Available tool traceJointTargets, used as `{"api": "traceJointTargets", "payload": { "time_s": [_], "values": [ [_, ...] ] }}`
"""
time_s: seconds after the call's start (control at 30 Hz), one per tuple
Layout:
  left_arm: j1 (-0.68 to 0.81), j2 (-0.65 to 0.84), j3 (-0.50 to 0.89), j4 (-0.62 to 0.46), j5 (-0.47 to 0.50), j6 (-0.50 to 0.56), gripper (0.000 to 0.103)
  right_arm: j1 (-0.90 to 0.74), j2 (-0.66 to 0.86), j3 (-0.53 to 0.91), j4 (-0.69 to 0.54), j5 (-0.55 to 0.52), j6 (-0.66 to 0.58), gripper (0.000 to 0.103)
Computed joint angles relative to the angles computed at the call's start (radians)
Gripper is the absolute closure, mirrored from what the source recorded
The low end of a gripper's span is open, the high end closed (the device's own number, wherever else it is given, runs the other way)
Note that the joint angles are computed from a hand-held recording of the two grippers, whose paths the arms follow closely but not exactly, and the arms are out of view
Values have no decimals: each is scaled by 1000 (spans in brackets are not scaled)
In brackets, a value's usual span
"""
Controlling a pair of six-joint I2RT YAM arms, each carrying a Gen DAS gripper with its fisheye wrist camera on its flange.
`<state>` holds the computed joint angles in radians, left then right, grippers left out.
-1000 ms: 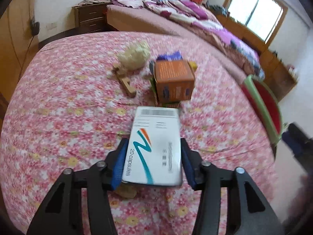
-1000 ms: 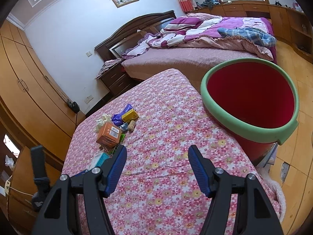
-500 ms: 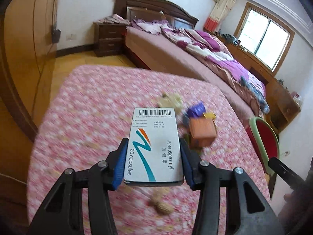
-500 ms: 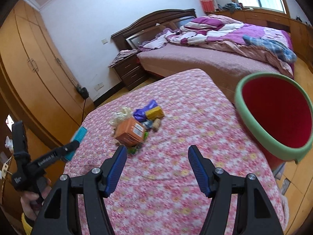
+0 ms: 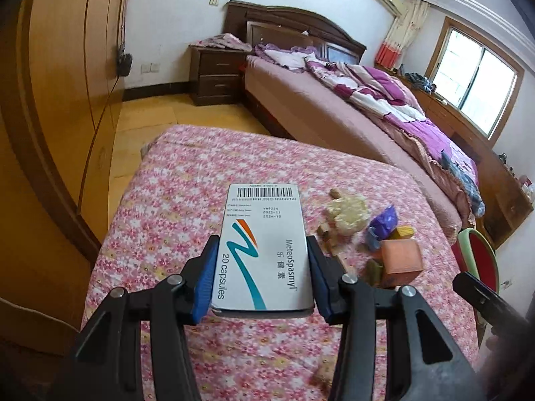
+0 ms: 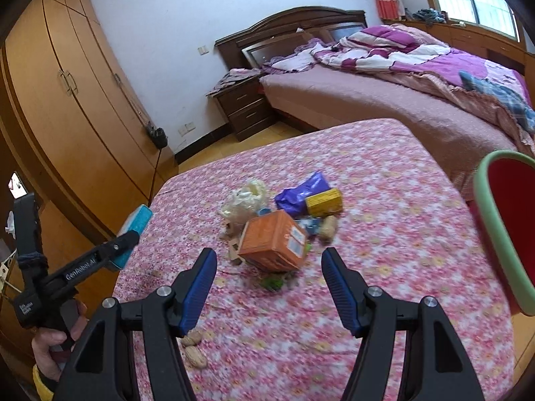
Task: Collect trash
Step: 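Grasp the orange cardboard box with the right tool while the left tool holds the medicine box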
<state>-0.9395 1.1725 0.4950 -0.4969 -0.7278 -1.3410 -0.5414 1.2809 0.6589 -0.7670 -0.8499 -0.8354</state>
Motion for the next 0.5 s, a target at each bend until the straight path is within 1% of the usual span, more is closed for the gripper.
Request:
{"api": "traceJointTargets", "payload": {
  "time_s": [0.1,0.13,0.23,0.37,0.4,0.5],
  "values": [
    [21,7,-24,39,13,11,53,36,20,-18,71,-9,102,33],
    [24,3,-38,64,10,20,53,48,19,-30,104,-9,142,30],
    [32,3,-69,118,-8,42,53,98,19,-56,188,10,237,29],
    [90,28,-91,216,30,111,53,175,41,-90,316,62,349,28],
    [98,31,-96,233,36,123,53,189,42,-99,346,77,371,27],
    [102,45,-99,257,30,137,53,234,70,-119,432,126,428,26]
  ]
}}
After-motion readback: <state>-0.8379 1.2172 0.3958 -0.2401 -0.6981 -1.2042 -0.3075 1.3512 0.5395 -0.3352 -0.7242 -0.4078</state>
